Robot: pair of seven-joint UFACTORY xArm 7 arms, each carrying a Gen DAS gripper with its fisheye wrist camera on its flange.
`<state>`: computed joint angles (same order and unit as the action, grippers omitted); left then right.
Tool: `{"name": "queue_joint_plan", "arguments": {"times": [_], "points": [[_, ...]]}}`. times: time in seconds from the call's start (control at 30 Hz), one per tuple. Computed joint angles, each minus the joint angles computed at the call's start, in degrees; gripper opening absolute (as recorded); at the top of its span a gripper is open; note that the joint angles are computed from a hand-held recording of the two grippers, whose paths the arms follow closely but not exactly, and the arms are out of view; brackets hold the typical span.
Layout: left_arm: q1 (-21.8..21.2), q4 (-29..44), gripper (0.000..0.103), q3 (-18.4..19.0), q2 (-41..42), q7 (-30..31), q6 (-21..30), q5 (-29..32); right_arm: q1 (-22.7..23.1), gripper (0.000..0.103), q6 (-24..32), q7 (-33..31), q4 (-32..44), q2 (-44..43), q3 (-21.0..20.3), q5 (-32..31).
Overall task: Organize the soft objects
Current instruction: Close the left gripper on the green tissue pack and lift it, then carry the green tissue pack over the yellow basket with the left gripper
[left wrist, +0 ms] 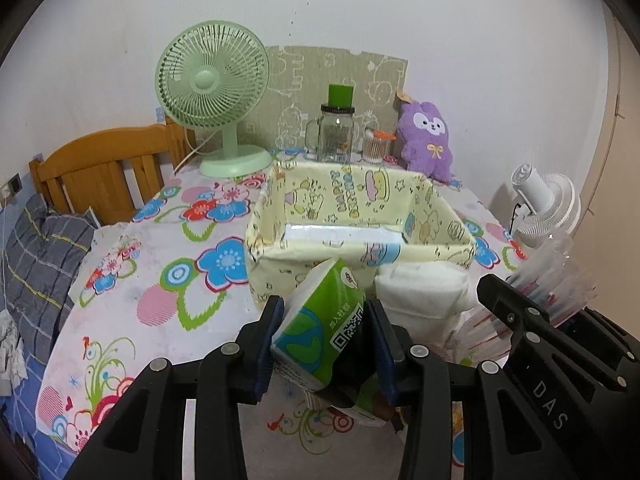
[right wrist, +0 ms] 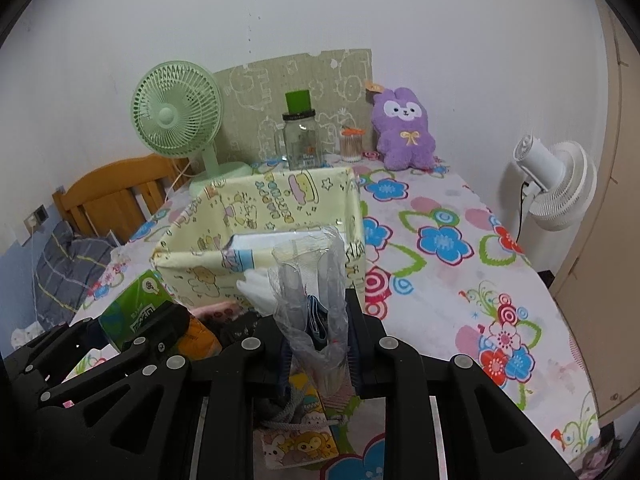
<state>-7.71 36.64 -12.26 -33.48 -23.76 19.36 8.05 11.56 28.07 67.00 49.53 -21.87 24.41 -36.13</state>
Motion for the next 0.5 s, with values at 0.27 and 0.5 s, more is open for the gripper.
{"name": "queue_joint_plan", "arguments": {"times": [0.27, 0.5], "points": [[-0.41, 2.23, 0.042, 0.51, -0.47, 0.97, 1.54, -0.18, 0.28, 0.026, 2.50, -0.57, 2.16, -0.73, -0.03, 0.44], [-0.37, 3.58, 0.042, 0.50, -1.31, 1.53, 1.95, -0.38, 0.02, 0.026, 3.74, -1.11, 3.68, -1.74, 0.49, 0.31]]}}
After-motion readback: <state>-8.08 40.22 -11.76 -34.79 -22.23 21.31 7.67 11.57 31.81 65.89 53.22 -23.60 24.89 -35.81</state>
